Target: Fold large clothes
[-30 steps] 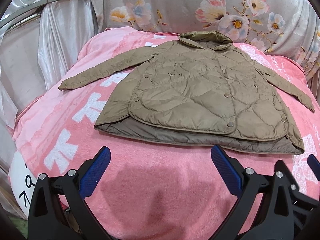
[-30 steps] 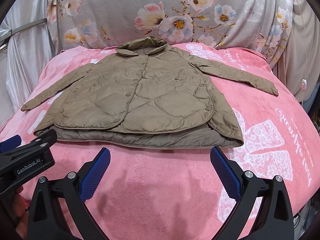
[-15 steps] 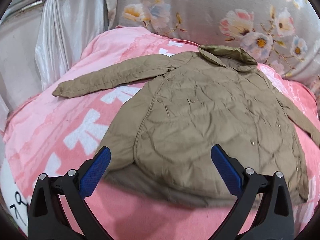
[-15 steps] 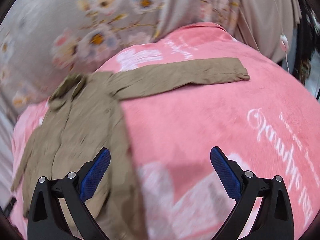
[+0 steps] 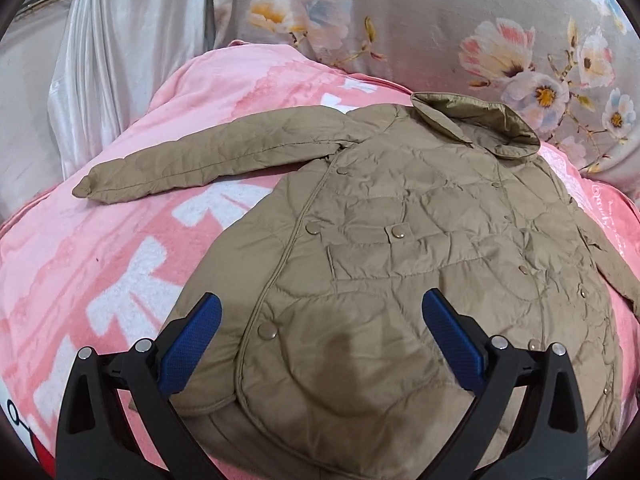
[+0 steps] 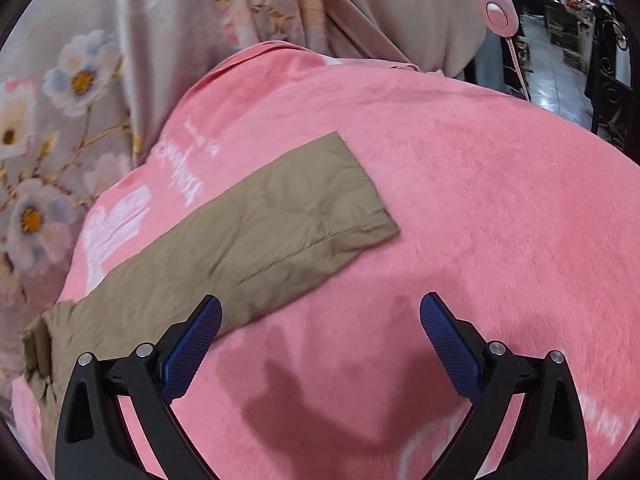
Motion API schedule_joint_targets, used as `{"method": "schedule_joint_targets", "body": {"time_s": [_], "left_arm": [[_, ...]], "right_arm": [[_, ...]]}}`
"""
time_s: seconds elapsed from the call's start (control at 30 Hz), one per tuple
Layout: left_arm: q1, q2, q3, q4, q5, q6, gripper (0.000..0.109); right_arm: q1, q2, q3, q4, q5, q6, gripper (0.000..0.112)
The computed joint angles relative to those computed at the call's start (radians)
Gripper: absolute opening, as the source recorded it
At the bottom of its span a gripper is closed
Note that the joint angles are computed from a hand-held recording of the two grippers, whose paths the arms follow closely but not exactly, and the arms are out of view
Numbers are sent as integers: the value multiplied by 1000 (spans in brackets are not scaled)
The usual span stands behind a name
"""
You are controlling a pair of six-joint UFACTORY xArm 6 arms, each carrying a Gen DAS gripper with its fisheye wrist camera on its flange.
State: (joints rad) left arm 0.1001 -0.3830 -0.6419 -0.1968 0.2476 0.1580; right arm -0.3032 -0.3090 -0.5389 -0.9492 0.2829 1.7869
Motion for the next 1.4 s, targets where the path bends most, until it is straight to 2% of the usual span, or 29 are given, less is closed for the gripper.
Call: {"method": "schedule_joint_targets", "body": {"time_s": [0.1,0.17,0.2,0.27,0.33,0.4,0.47,0.53,0.63,0.73,0.83,1.03,1.13,1.2,1.27,1.3,1.33,1.37,1.4], "left_arm": [[0,23,-17,56,-11,-49,98],[-4,45,-40,52,-2,-39,98],[-5,53,-49,42,3,-29,98],[-8,69,-59,56,-19,-31,98],[-8,83,-66,104,-35,-61,98],[-2,104,-80,194,-48,-141,98],[-1,122,-96,199,-47,-153,98],[1,141,-114,194,-44,-163,98],[8,179,-144,226,-53,-209,98],[15,219,-181,218,-45,-216,98],[35,271,-228,248,-32,-251,96],[80,334,-273,212,-8,-211,94],[87,347,-292,61,14,-93,94],[88,347,-302,-20,23,-40,94],[85,338,-310,-107,26,20,95],[81,334,-319,-156,38,56,95],[75,332,-333,-216,58,105,95],[69,335,-350,-254,80,135,95],[63,338,-371,-298,109,170,95]], "right_arm": [[-21,57,-36,-7,-36,18,72],[-13,87,-69,-8,-43,15,43],[4,100,-96,12,-21,-5,39],[41,111,-147,10,6,-29,10],[82,118,-205,-3,15,-46,7],[157,124,-291,-66,23,-43,6],[255,152,-396,-126,47,-65,6],[338,204,-498,-133,62,-127,6],[487,344,-696,-71,51,-300,6],[577,489,-854,82,20,-484,6],[657,647,-1009,305,-5,-712,5],[786,925,-1312,707,93,-1125,5],[830,1052,-1468,815,194,-1205,6],[855,1124,-1565,853,269,-1242,12],[879,1147,-1602,784,329,-1219,15],[888,1134,-1581,756,316,-1210,17],[890,1101,-1518,763,261,-1233,26],[887,1039,-1414,812,183,-1250,47],[882,971,-1309,878,120,-1276,56]]}}
